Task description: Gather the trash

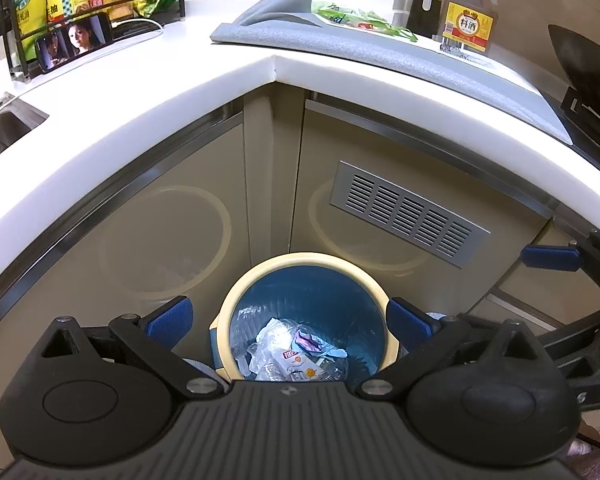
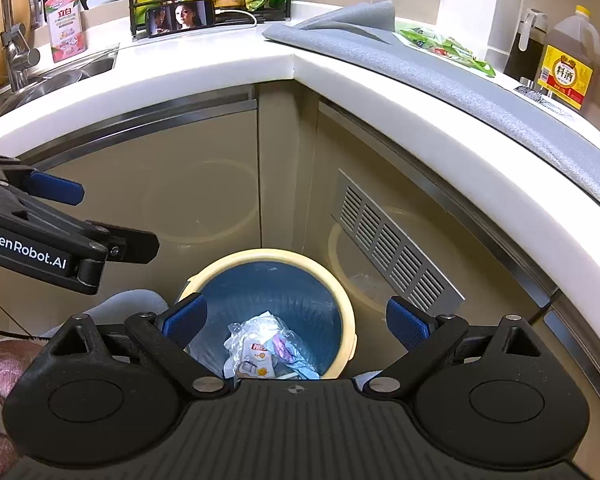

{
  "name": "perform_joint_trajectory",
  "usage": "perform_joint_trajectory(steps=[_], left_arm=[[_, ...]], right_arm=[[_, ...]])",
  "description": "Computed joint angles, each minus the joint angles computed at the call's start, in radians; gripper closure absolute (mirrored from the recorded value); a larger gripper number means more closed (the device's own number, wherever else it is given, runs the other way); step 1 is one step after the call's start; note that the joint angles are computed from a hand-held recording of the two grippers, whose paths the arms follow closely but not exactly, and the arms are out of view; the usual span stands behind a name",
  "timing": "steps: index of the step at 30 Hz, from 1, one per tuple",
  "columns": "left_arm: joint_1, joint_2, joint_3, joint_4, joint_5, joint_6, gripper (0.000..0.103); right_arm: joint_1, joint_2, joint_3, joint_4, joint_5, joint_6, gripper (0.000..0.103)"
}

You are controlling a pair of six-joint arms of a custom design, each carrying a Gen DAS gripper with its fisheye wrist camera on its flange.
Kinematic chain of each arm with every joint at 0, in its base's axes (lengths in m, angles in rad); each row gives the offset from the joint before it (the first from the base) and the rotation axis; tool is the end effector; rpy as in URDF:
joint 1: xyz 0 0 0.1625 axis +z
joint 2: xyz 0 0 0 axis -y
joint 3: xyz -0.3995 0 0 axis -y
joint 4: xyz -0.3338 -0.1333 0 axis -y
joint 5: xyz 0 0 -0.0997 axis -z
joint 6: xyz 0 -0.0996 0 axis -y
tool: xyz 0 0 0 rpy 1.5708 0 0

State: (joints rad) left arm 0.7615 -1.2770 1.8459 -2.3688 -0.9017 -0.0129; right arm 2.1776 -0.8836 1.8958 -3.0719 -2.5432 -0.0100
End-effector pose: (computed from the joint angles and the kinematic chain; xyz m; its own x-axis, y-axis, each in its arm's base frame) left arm -0.2358 -0.4943 0.3116 -0.6522 0.4618 -0.6011 0.6965 0.6780 -0.2349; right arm 0.3525 -0.4184 0.1856 -0.6790 -0.0097 0.7341 -0.5103 0.7252 -0.4623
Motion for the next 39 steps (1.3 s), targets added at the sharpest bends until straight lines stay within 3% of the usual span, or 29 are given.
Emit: perform_joint_trajectory(steps=[9, 16, 20, 26, 31, 32, 34, 37, 39], left_arm=[[0.000, 0.013, -0.006, -0.061, 0.025, 0.038, 0.000], [0.003, 0.047, -0.068, -0.084, 0.028, 0.064, 0.000], [0.006, 0.084, -0.130, -0.108, 0.029, 0.101, 0.000], [0.014, 0.138, -0.234, -0.126, 0.022, 0.118, 0.000], [0.019, 0.169, -0.316, -0.096, 0.026, 0.105, 0.000], [0.020, 0.174, -0.330, -0.086, 0.031, 0.101, 0.000], [0.021, 0.182, -0.356, -0.065, 0.041, 0.093, 0.000], [0.027, 0.201, -0.396, -0.035, 0.054, 0.084, 0.000], [0.034, 0.221, -0.430, -0.012, 0.061, 0.078, 0.000]], right_arm=[[-0.012, -0.017, -0.019, -0.129, -0.001, -0.050, 0.006], [-0.042, 0.013, -0.127, -0.360, -0.038, -0.238, 0.004], [-0.081, 0.023, -0.232, -0.426, -0.030, -0.313, 0.003], [-0.155, 0.076, -0.489, -0.454, -0.004, -0.389, 0.002], [-0.244, 0.275, -0.943, -0.520, -0.012, -0.640, 0.000], [-0.266, 0.314, -1.040, -0.480, -0.016, -0.645, 0.000], [-0.310, 0.369, -1.198, -0.326, -0.033, -0.552, 0.000], [-0.384, 0.355, -1.261, -0.098, -0.054, -0.350, 0.000], [-0.421, 0.378, -1.329, 0.004, -0.058, -0.300, 0.000]])
